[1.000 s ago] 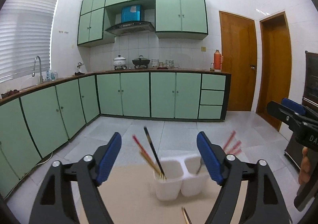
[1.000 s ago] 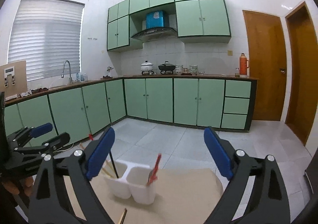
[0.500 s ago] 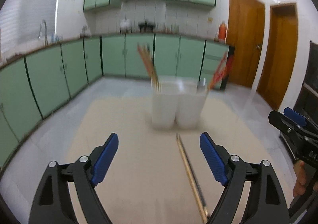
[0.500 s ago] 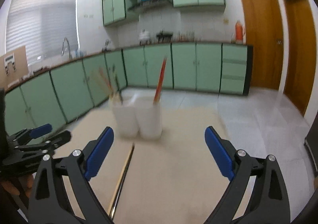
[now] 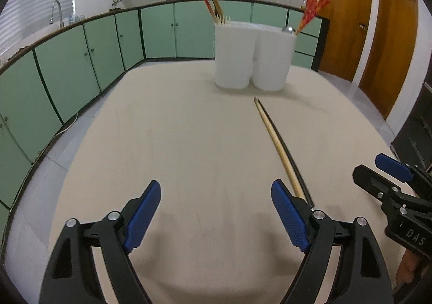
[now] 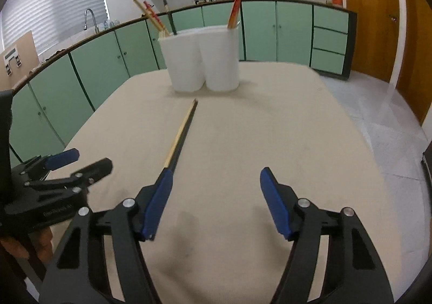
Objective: Organize utensils
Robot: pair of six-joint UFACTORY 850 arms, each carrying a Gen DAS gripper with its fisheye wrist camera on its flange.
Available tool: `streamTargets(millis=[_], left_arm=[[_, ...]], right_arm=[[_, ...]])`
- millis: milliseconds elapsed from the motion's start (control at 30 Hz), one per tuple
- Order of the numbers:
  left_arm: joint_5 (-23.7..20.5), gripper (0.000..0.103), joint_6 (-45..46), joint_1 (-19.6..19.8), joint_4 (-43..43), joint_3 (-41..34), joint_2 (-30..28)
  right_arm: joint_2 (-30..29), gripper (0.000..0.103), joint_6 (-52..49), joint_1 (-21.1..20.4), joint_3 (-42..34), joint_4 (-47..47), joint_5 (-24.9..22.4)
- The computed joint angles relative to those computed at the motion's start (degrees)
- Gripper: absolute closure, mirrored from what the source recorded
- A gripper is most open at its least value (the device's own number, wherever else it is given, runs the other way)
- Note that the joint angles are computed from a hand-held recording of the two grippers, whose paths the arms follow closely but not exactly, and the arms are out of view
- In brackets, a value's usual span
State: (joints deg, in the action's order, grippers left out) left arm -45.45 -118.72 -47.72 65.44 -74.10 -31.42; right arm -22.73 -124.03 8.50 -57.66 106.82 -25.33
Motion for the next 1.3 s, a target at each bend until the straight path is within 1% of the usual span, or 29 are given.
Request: streamTargets(millis=[200,300,333,467,633,733,800,867,933,1000,1100,1200,1300], left_arm=[[-0.09,0.021,-0.42,-0.18,-1.24,0.67,-0.24],[-0.57,0.021,-0.74,-0.07,-1.19,1.47,0.61],[-0.65,0.021,-0.95,-0.02,-1.05,1.73,0.77],[-0.7,0.021,-1.97,0.34,-0.71,2.56,1.33],[-0.16,0.021,-2.84,0.65,-0.31,2.96,1.51],[0.05,0.021,-2.32,0.72,-0.17,2.37,1.14],[0.4,0.021,-1.76,0.79,-0.13,1.83,0.8],[0.8,0.021,-1.36,0.93,0.04,1.4,0.56],[1.11,0.021,-1.15,0.96,0.26,0.85,0.22],[1.49,0.021,-0.87,0.99,0.39,0.15,-0.18],[1.98,0.021,0.05,1.02,0.58,-1.25,-0.9],[2.79,0.021,0.84,1.19,0.64,-2.47,-1.58],[3.8,0.021,1.61,1.4,0.6,-4.1,-2.64]], right_arm=[[-0.16,0.055,4.62,1.59,0.42,-6.87,0.39],[-1.2,0.062,10.13,2.03,-0.55,-12.54,0.33],[-1.69,0.063,12.29,2.23,-1.03,-14.55,0.32],[-2.45,0.064,15.62,2.48,-1.86,-18.29,0.31],[-2.62,0.065,14.32,3.37,-2.12,-18.19,1.89],[-2.87,0.069,14.05,3.79,-2.56,-18.03,3.19],[-2.85,0.075,12.87,3.84,-2.53,-17.35,4.29],[-3.01,0.078,12.54,3.77,-2.7,-17.37,5.16],[-3.33,0.082,14.88,3.21,-3.19,-19.45,4.19],[-3.41,0.097,14.75,3.01,-3.27,-19.95,3.89],[-3.72,0.097,17.66,2.19,-3.85,-22.21,2.64],[-3.53,0.097,17.19,1.12,-3.8,-20.84,3.18],[-3.89,0.097,19.69,-0.54,-4.41,-21.7,2.65]])
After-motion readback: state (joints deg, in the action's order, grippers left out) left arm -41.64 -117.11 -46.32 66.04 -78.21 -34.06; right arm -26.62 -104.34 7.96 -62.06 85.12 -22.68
